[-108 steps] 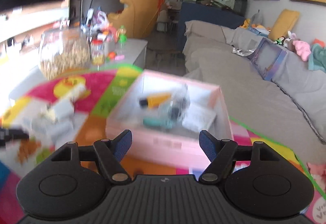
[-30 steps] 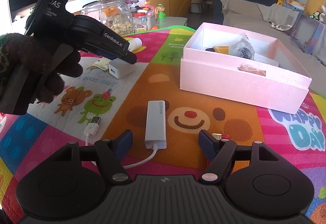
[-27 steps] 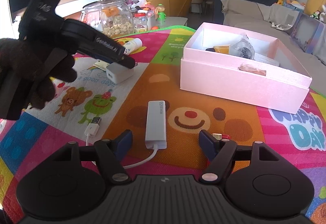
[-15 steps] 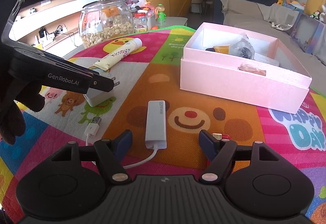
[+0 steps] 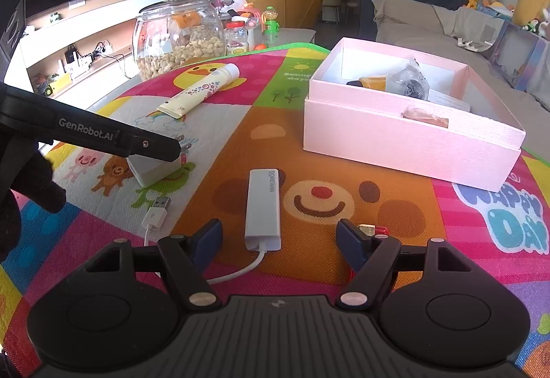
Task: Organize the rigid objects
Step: 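Lift the charger cube toward the pink box with the left gripper while the right gripper lifts the USB adapter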
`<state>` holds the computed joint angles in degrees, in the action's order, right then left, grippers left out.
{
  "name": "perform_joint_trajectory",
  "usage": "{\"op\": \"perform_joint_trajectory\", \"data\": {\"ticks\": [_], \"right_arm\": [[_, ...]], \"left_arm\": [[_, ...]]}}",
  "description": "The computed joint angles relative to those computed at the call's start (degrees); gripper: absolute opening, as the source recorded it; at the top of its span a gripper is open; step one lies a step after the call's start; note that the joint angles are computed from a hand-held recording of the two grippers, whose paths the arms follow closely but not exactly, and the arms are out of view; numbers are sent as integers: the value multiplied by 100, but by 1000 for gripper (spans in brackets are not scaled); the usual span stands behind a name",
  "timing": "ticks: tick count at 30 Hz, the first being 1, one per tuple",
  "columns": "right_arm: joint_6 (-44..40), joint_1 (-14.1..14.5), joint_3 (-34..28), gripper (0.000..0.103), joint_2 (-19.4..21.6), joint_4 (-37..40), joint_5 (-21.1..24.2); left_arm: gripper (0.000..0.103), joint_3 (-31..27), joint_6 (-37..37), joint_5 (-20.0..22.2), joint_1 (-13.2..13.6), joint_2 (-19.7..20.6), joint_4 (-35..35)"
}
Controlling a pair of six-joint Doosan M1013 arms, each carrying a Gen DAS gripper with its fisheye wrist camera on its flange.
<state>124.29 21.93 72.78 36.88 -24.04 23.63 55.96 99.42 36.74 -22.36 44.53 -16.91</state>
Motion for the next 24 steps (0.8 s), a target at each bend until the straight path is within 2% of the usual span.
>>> {"op": "perform_joint_trajectory", "data": {"ticks": [6, 8, 10, 11, 13, 15, 20, 22, 24], "right_arm": [[-89, -11, -45, 74, 7, 123, 64], [-200, -16, -96, 74, 14, 229, 105], [-269, -21, -144, 74, 12, 316, 88], [-318, -26, -174, 74, 12, 363, 77], [-224, -13, -250, 74, 25, 216, 119], [-41, 10, -323, 74, 41, -23, 208], [-24, 29, -286, 74, -15, -99, 243], [-65, 36, -260, 74, -27, -73, 282], [-87, 39, -242, 74, -31, -48, 336]], "left_arm": [[41, 444, 376, -396, -31, -225, -19], [41, 517, 489, -377, -23, -275, -45], [39, 471, 454, -161, 20, -283, -144], [37, 486, 537, -127, 66, -294, -404], [37, 645, 849, -316, 151, -369, -1018], [37, 720, 918, -376, 193, -412, -1205], [37, 798, 933, -248, 172, -455, -920], [38, 869, 1156, -329, 130, -483, -886], [38, 844, 1009, -303, 50, -470, -425]]}}
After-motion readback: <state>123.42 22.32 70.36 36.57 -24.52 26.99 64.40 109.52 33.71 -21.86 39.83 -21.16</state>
